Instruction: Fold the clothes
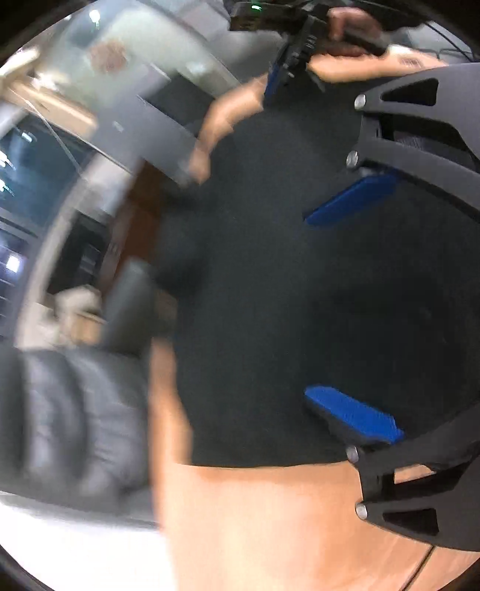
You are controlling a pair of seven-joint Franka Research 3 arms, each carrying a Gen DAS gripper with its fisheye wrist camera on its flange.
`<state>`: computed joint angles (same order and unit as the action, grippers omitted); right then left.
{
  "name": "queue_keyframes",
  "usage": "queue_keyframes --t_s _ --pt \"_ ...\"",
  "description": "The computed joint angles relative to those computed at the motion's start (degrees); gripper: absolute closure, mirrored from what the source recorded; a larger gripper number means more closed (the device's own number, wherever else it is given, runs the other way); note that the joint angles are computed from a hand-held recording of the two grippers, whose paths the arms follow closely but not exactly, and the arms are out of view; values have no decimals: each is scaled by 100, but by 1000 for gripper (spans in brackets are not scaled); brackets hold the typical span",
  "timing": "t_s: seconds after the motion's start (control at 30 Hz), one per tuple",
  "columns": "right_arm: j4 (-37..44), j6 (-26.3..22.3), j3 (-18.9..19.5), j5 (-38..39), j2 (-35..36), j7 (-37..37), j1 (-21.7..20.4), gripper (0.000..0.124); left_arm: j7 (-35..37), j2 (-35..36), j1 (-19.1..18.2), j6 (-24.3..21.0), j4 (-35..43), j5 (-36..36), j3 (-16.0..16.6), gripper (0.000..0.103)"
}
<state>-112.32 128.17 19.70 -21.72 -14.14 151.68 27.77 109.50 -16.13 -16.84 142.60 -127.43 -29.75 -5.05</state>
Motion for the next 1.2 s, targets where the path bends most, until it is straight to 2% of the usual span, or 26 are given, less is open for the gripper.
queue_keyframes --t_s 0.03,0.07,0.1,0.17,0.23,0.27,0.3,0.37,0.43,0.47,0.5,0.53,0.6,0.67,0.8,0.83,0.9,0.97,1.03,1.13,1.2 --pt "-141 -42 -31 283 73 -73 -65 58 398 -130 -152 338 -269 -76 84 23" --pt "-458 185 -119 199 -54 27 -5 71 725 -298 -129 616 -531 -178 4 24" --pt "-694 359 -84 45 -230 112 -37 79 740 -292 -258 807 -593 -115 75 24" --pt "-899 457 -13 -66 -458 173 -106 85 688 -255 -238 796 -550 -110 51 24" --pt "-666 151 115 -141 -454 296 -234 82 627 -216 -237 692 -445 -109 84 23" --pt "-523 28 199 -344 -447 315 -297 73 522 -246 -203 774 -430 -3 26 23" --pt "-413 -38 275 -588 -459 324 -350 58 415 -275 -176 852 -413 104 -22 23" --pt "-131 -15 371 -1103 -332 311 -470 41 279 -238 -230 999 -324 207 -26 21" --pt "184 -77 274 -1137 -7 168 -472 40 265 -129 -331 1147 -197 130 0 9" --pt "287 -123 172 -1023 164 101 -439 40 236 -52 -358 1172 -114 122 1 9" --pt "294 -134 44 -838 276 45 -389 40 48 156 -293 953 38 292 -22 9" --pt "184 -126 -99 -556 326 -4 -333 41 -31 254 -206 926 43 448 -89 12" --pt "-237 -12 -282 -158 195 -20 -247 43 65 281 -155 1011 -59 544 -139 12" --pt "-601 153 -196 -495 -91 274 -295 44 362 185 -208 1172 -226 475 -113 12" --pt "-516 -445 3 -524 -283 430 -324 43 210 23 -164 943 -177 565 -101 11" --pt "-544 -419 59 -602 -385 499 -306 43 212 -79 -186 955 -223 549 -99 11" --pt "-525 -308 237 -829 -508 591 -275 43 727 -331 -485 1043 -422 102 106 8" --pt "-420 -241 454 -1111 -489 589 -230 43 808 -437 -544 924 -570 141 130 5" --pt "-526 -75 391 -897 -435 414 -96 43 684 -431 -464 871 -751 472 51 5" --pt "-745 204 236 -388 -340 55 97 44 698 -412 -499 882 -716 295 125 4" --pt "-776 225 250 -344 -395 139 70 47 719 -453 -498 824 -725 309 142 4"
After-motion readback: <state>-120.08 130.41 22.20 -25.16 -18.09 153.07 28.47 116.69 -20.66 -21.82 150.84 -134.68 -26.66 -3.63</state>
